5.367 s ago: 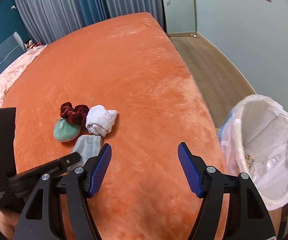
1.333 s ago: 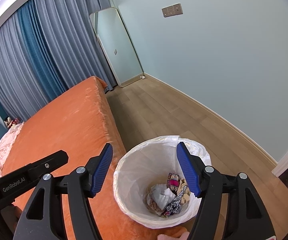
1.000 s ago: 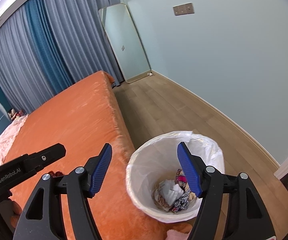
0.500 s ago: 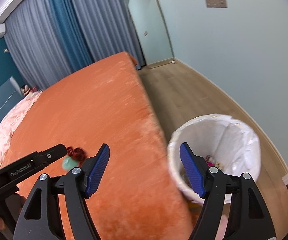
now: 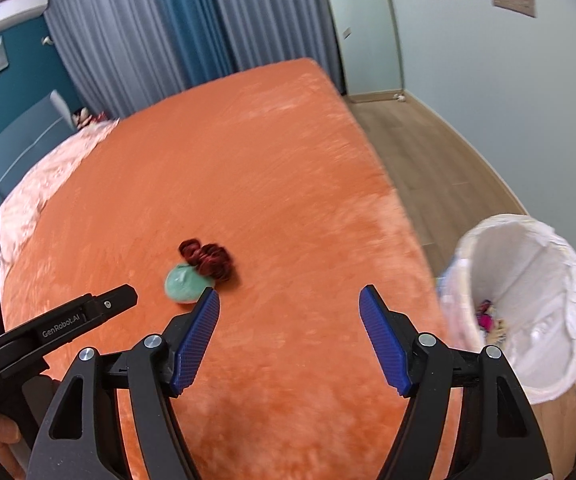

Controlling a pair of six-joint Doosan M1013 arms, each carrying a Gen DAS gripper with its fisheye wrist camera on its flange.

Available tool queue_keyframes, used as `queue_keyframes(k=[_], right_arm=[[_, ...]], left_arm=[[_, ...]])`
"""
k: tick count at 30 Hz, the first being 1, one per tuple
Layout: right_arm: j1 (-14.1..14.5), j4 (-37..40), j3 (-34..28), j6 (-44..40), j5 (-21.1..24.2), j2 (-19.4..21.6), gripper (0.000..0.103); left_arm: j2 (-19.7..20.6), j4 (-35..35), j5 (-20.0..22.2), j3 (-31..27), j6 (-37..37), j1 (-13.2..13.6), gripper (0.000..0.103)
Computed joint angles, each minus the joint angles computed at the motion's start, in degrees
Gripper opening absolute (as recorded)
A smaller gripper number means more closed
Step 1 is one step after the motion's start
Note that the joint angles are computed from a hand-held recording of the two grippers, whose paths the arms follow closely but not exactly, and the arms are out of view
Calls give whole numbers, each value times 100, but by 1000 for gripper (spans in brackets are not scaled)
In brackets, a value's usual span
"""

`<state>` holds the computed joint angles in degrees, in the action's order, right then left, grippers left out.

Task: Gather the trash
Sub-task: 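Move both open grippers back to the last items on the bed, then grasp the green round pad with the left gripper while right grasps the dark red scrunchie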

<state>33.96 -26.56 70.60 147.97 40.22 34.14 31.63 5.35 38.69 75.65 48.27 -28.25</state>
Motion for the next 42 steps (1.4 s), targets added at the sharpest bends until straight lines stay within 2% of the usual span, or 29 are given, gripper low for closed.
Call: queue_keyframes(k=[14,18,24,27,29,32,38,42], right_arm=[[-83,1466,-1792,-1797,488,1292,69],[-108,1690,-2285,-2158,717,1629,66],[-181,2125,-2841,-2519,1036,2016,53],[-212,2405,-3085,-2732,1219,2194,37],[-232,2542,-3152,-2869,1316,2262,24],[-248,2528,-2991,-2903,1232,2204,18],[-317,2479,-2291,-2423,694,1799,17],[-328,2278,-1957,-2136,525,1603,17]], left_arm=[[260,-538,25,-52,165,489,71],[361,-632,39,-149,183,586,71],[548,-921,89,-343,362,659,71],[639,-1057,113,-440,488,675,71],[698,-1148,121,-512,560,679,71],[789,-1313,142,-629,732,660,71],[1030,-1850,291,-969,1238,589,71],[1206,-1786,513,-1237,1233,510,71]])
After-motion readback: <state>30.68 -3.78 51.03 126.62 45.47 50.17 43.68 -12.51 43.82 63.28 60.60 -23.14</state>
